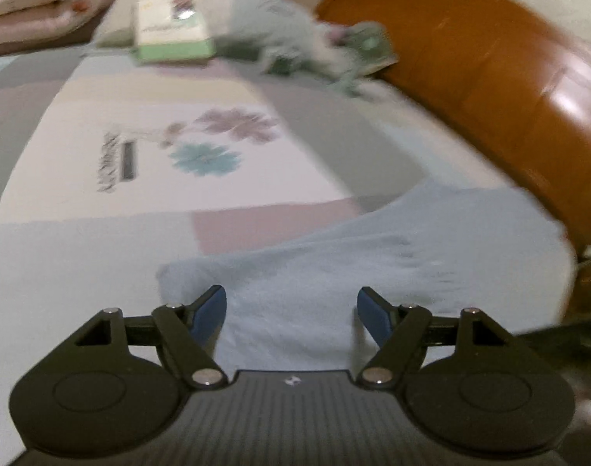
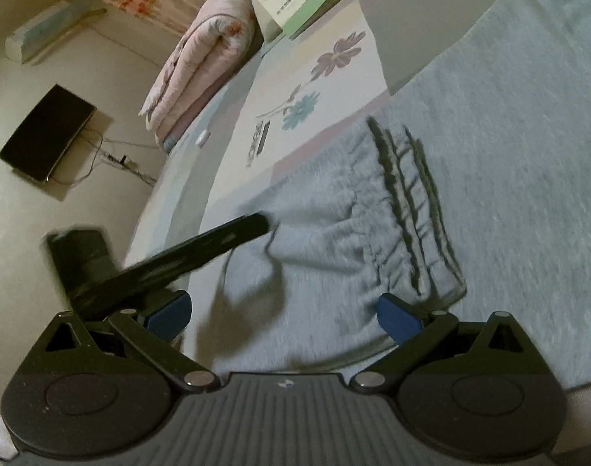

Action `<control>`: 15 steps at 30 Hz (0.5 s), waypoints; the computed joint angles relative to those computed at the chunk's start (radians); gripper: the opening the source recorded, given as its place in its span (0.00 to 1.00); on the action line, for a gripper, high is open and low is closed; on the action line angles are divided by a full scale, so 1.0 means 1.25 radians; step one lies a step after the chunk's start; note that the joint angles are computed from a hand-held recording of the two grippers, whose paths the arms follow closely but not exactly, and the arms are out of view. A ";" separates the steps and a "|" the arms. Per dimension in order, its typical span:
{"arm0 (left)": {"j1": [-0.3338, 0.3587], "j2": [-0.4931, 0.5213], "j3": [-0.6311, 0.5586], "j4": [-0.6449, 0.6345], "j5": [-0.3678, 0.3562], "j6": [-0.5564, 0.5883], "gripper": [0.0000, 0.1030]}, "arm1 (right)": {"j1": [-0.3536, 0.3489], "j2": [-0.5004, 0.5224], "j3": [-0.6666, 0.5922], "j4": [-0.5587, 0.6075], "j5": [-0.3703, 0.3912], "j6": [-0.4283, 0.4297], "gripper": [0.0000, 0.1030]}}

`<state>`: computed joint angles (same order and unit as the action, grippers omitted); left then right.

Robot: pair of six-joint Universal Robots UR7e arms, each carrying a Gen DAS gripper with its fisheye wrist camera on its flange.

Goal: Fold clothes
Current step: 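Press the placed cuff flat with the open left tool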

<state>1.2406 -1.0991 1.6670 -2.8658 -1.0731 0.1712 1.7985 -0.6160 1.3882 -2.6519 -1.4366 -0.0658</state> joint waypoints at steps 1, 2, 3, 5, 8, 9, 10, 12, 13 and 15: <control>0.001 -0.001 -0.001 -0.010 -0.009 0.001 0.72 | 0.005 0.000 0.002 -0.003 -0.012 -0.014 1.00; -0.004 -0.004 -0.004 0.001 -0.001 -0.001 0.72 | 0.010 0.000 0.004 -0.006 -0.024 -0.027 1.00; -0.009 -0.007 -0.004 0.000 0.008 0.003 0.72 | 0.017 0.005 -0.002 -0.001 -0.041 -0.039 1.00; -0.019 -0.025 0.008 -0.005 0.012 0.009 0.72 | 0.026 0.004 -0.001 0.005 -0.069 -0.060 1.00; -0.025 -0.062 0.039 0.012 -0.025 0.005 0.73 | 0.039 0.003 -0.001 0.007 -0.099 -0.072 1.00; -0.025 -0.070 0.049 0.023 -0.033 -0.003 0.74 | 0.043 0.002 -0.001 0.007 -0.107 -0.073 1.00; -0.026 -0.078 0.059 0.036 -0.041 -0.013 0.75 | 0.046 0.000 0.000 0.006 -0.115 -0.075 1.00; -0.022 -0.084 0.068 0.094 -0.041 -0.056 0.75 | 0.053 -0.006 0.005 -0.007 -0.129 -0.079 1.00; -0.021 -0.082 0.075 0.098 -0.032 -0.056 0.75 | 0.059 -0.010 0.010 -0.021 -0.154 -0.081 1.00; -0.035 -0.084 0.088 0.087 -0.005 -0.028 0.75 | 0.073 -0.019 0.019 -0.048 -0.203 -0.087 1.00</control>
<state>1.1974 -1.2046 1.7773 -2.7573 -1.0788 0.1365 1.8893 -0.6396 1.4118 -2.7123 -1.6899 -0.1745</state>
